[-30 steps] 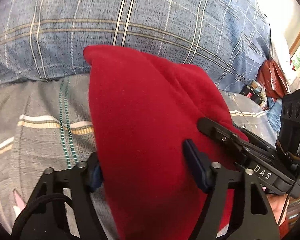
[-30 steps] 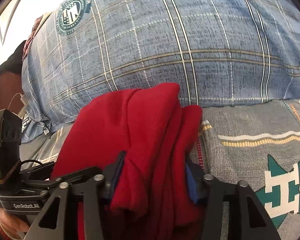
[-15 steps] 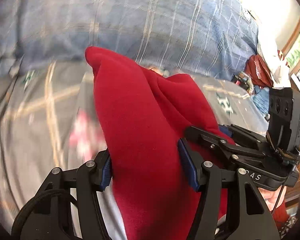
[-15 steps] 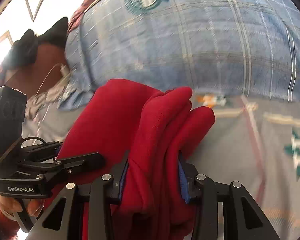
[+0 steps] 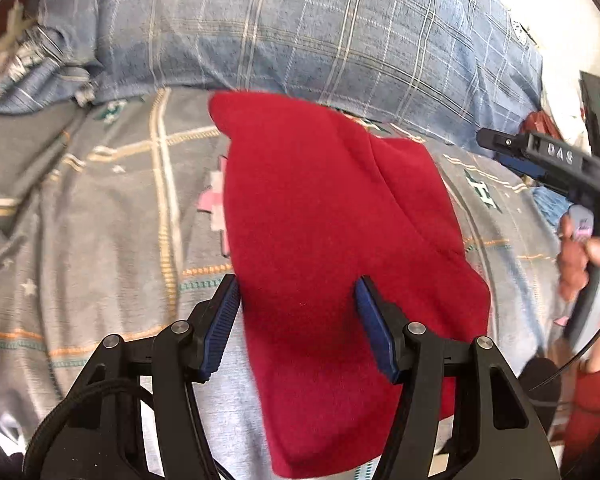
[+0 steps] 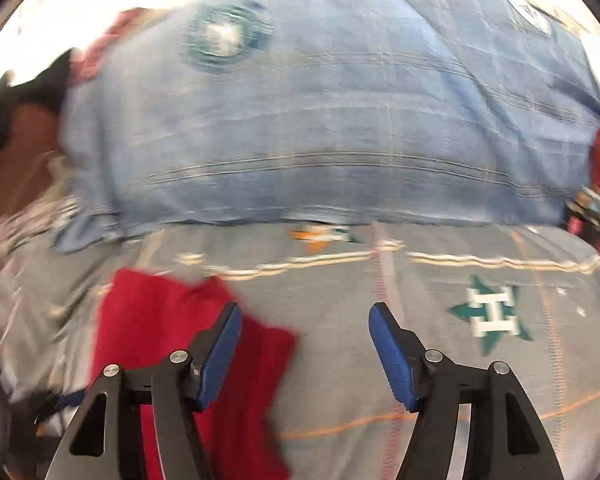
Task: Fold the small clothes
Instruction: 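Release the shirt and pull both grippers back from it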
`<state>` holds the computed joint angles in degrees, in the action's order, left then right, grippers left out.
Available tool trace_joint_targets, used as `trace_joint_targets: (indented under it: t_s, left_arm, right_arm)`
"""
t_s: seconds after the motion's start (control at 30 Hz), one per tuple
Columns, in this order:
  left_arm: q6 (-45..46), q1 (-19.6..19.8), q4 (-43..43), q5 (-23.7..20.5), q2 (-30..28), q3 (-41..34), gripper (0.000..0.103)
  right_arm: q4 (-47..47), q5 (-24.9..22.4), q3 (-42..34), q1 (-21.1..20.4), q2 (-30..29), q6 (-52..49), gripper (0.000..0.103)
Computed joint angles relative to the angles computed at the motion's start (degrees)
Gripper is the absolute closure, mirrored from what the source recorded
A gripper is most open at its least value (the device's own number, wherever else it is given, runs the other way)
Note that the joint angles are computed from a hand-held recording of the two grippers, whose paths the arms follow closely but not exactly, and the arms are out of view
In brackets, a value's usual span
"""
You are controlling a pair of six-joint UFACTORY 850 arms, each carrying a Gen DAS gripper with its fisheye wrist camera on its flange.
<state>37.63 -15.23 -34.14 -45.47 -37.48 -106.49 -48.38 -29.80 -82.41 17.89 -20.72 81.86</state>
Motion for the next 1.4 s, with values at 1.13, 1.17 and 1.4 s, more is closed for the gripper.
trace_joint_targets:
  t_s: [1.13, 1.17, 1.4]
  left_arm:
    - [-3.8, -1.4, 6.5, 18.1, 7.8, 11.9, 0.031]
    - [-3.7, -1.4, 6.4, 18.7, 8.3, 12.4, 0.031]
    - [-3.0, -1.1, 4.5, 22.6, 11.1, 15.3, 0.031]
  right_arm:
    - [-7.0, 2.4, 6.9, 11.5, -1.1, 8.4, 0.051]
    - [-8.8, 2.0, 7.4, 11.9, -0.4, 10.6, 0.051]
    - [-17.9, -4.6, 8.8, 14.6, 2.6, 20.0, 0.031]
